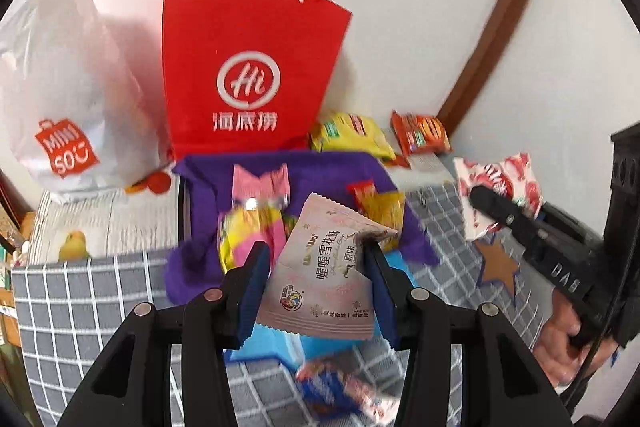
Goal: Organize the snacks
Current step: 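Carry the lychee packet onto the towel and open the right gripper while the left carries the candy packet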
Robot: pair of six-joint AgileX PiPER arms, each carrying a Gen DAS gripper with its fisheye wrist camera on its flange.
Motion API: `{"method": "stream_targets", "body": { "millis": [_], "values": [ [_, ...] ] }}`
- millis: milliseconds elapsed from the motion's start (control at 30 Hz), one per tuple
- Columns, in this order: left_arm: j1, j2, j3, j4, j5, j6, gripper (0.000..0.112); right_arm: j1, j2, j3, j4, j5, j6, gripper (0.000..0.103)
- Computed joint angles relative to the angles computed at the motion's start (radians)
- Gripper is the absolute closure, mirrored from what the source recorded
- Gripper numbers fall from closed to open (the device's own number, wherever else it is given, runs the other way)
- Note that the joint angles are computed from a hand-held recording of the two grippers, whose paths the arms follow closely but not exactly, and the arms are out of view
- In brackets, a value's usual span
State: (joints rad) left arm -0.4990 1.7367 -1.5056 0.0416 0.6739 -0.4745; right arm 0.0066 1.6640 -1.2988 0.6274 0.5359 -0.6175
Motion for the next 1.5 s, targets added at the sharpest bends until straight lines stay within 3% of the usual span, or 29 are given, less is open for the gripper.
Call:
{"method": "stream_targets", "body": {
  "millis": [133, 267, 467, 667, 933, 1033, 1233, 1400, 1500],
  "values": [
    [0.047, 0.061, -0.105, -0.084, -0.002, 0.060, 0.066, 0.024, 0.091, -0.123, -0.054, 0.015, 0.063, 0.075],
    [0.046, 0.125, -0.204, -0.005, 0.030, 0.001, 0.066, 0.039, 0.183, -0.246, -0.073, 0.045, 0.105, 0.075],
    [0.091, 0.170, -0.219, -0.087, -0.002, 0.036, 0.066, 0.050, 0.314, -0.445, -0.141, 0.104, 0.206, 0.075],
    [0.125, 0.223, -0.242, -0.129, 0.004, 0.069, 0.066, 0.038, 0.397, -0.515, -0.121, 0.119, 0.161, 0.075],
    [0.155, 0.273, -0.261, -0.109, 0.025, 0.041, 0.066, 0.051, 0.552, -0.683, -0.248, 0.260, 0.187, 0.075],
    [0.161, 0.284, -0.269, -0.105, 0.034, 0.033, 0.066, 0.065, 0.624, -0.785, -0.327, 0.360, 0.221, 0.076],
    [0.155, 0.305, -0.292, -0.100, 0.049, 0.037, 0.066, 0.072, 0.691, -0.855, -0.361, 0.429, 0.225, 0.076],
    [0.143, 0.331, -0.326, -0.075, 0.076, 0.028, 0.066, 0.077, 0.771, -0.971, -0.421, 0.542, 0.263, 0.075],
    [0.142, 0.340, -0.335, -0.096, 0.076, 0.048, 0.066, 0.082, 0.774, -0.969, -0.438, 0.540, 0.267, 0.075]
  ]
}}
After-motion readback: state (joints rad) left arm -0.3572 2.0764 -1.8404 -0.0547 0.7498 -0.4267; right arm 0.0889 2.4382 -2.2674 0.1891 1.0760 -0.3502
